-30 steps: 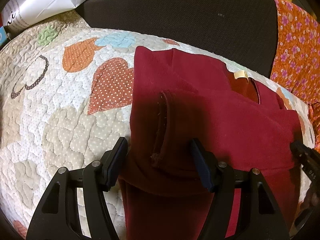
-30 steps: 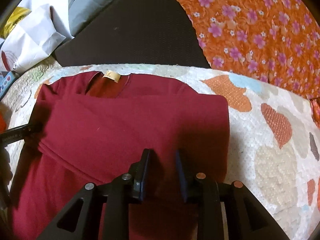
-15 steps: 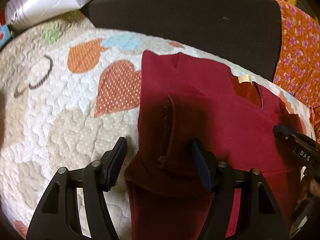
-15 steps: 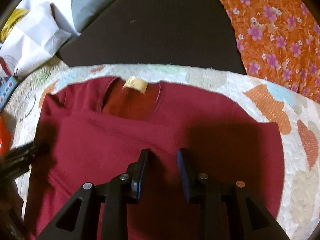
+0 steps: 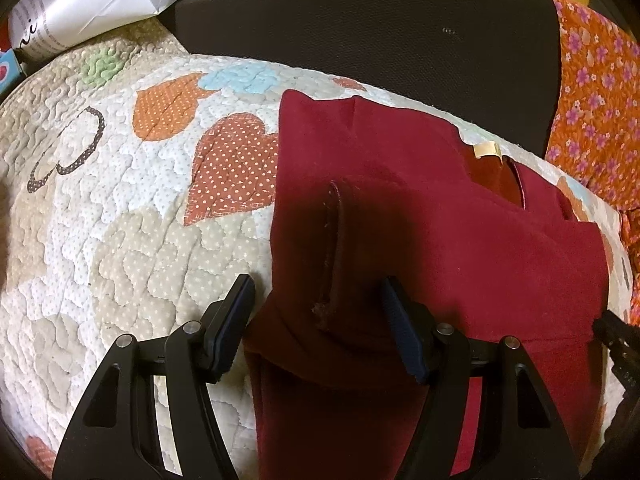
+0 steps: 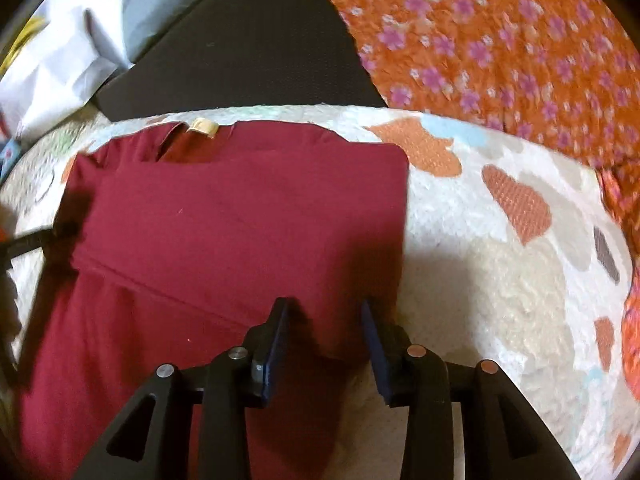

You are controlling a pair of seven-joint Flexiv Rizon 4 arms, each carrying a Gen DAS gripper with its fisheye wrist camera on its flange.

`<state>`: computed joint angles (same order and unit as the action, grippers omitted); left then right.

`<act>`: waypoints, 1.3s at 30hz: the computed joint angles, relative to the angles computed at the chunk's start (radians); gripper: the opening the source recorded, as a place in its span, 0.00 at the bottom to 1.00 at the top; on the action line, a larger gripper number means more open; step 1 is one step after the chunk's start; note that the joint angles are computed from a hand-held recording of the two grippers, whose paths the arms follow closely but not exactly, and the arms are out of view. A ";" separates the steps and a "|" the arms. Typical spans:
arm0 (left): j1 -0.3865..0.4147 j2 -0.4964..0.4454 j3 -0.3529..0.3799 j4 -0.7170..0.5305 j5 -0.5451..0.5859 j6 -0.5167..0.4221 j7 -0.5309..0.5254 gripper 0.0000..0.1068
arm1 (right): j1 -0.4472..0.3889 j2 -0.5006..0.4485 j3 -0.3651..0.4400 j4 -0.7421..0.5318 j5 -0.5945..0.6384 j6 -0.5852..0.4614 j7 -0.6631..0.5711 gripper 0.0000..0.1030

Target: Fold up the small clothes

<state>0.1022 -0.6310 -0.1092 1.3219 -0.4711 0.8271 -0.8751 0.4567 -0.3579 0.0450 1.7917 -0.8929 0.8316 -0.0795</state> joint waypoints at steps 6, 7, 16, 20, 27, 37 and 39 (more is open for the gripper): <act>0.033 0.058 -0.021 0.067 -0.058 0.009 0.049 0.62 | -0.001 0.133 0.019 0.118 -0.124 0.051 0.238 0.40; 0.035 0.067 -0.020 0.076 -0.065 0.008 0.056 0.62 | -0.002 0.145 0.032 0.132 -0.128 0.037 0.268 0.40; 0.066 0.235 0.007 0.263 -0.166 -0.039 0.224 0.62 | -0.052 0.212 0.089 0.295 -0.159 0.255 0.596 0.43; 0.062 0.303 0.041 0.356 -0.212 -0.028 0.276 0.62 | -0.022 0.229 0.121 0.306 -0.136 0.220 0.596 0.43; 0.044 0.418 0.094 0.511 -0.257 -0.010 0.367 0.62 | 0.016 0.235 0.147 0.323 -0.202 0.204 0.648 0.44; 0.033 0.512 0.151 0.630 -0.299 -0.003 0.477 0.62 | 0.061 0.249 0.186 0.348 -0.174 0.155 0.665 0.44; 0.036 0.520 0.161 0.638 -0.294 -0.021 0.476 0.62 | 0.073 0.253 0.194 0.349 -0.142 0.125 0.655 0.44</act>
